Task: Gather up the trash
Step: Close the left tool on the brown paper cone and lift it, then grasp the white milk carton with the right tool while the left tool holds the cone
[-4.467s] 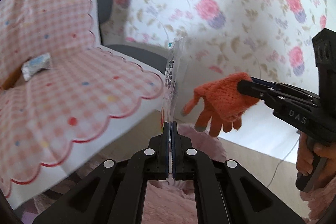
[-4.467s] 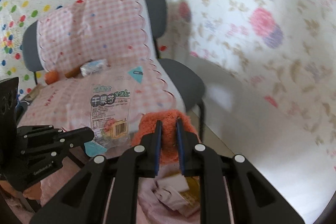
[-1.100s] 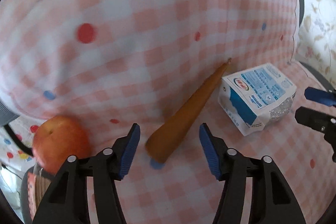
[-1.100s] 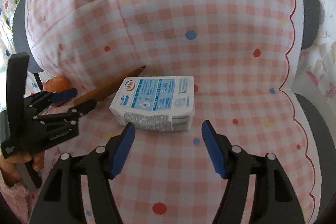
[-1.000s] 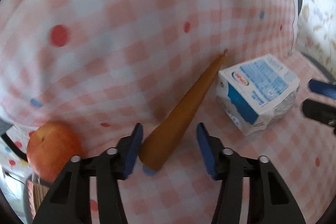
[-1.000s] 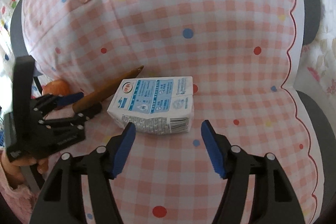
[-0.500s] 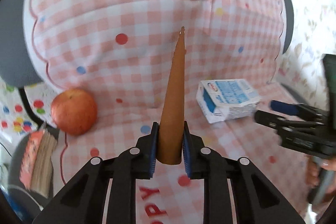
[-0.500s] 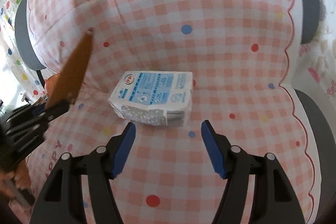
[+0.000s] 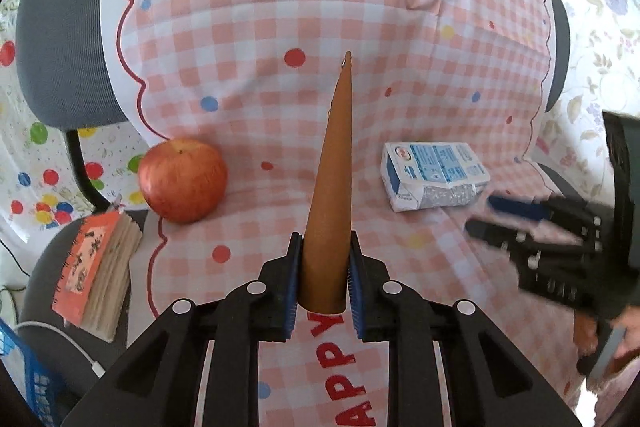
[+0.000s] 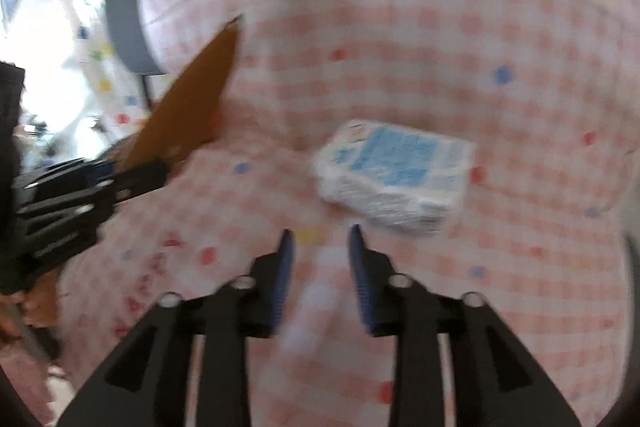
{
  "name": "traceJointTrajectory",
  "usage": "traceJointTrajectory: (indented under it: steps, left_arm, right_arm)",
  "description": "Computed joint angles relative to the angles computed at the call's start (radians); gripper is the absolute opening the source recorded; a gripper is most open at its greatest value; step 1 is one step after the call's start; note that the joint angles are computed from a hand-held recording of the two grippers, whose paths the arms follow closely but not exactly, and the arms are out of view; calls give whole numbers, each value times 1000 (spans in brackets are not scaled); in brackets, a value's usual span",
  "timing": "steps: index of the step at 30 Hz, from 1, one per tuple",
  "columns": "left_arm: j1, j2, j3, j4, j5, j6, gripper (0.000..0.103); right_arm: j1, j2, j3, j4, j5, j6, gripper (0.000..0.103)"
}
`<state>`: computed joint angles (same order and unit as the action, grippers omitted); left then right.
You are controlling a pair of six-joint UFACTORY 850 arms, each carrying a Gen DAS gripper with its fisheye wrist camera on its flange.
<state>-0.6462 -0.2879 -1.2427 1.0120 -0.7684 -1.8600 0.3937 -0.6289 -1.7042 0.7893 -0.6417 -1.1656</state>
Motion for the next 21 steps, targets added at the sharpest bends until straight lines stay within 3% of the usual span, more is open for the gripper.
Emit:
traceJointTrajectory:
  steps: [2, 5, 7, 9, 10, 11, 17, 18, 19, 20, 21]
  left_arm:
    - [0, -4, 0, -4, 2, 3, 22]
    - [3, -14, -6, -10, 18, 5, 22]
    - [-1, -15, -8, -3, 8, 3, 22]
    - [-6, -14, -7, 5, 0, -2, 21]
    - [-8, -13, -6, 4, -12, 0, 21]
    - [-8, -11, -4, -1, -18, 2, 21]
    - [-8, 23, 39, -16, -4, -22, 22]
    - [-7, 26, 43, -17, 2, -21, 22]
    - [-6, 27, 46, -19, 4, -21, 22]
    - [-6, 24, 44, -23, 3, -15, 22]
    - [-5, 21, 42, -27, 2, -8, 22]
  right_arm:
    - [-3, -1, 0, -22, 77, 29, 48]
    - [-21, -46, -60, -53, 81, 90, 57]
    - [-26, -82, -103, -58, 69, 99, 57]
    - [-22, -115, -151, -72, 24, 114, 52]
    - [-17, -129, -172, -87, -7, 129, 40]
    - [-12, -134, -180, -87, -25, 128, 37]
    - [-11, -106, -153, -5, -215, 16, 38]
    - [-16, -96, -142, 9, -217, 3, 40]
    - [-18, -89, -134, 14, -200, -6, 49]
    - [-22, -73, -114, 25, -162, -30, 65]
    - [-24, -60, -96, 34, -115, -56, 72]
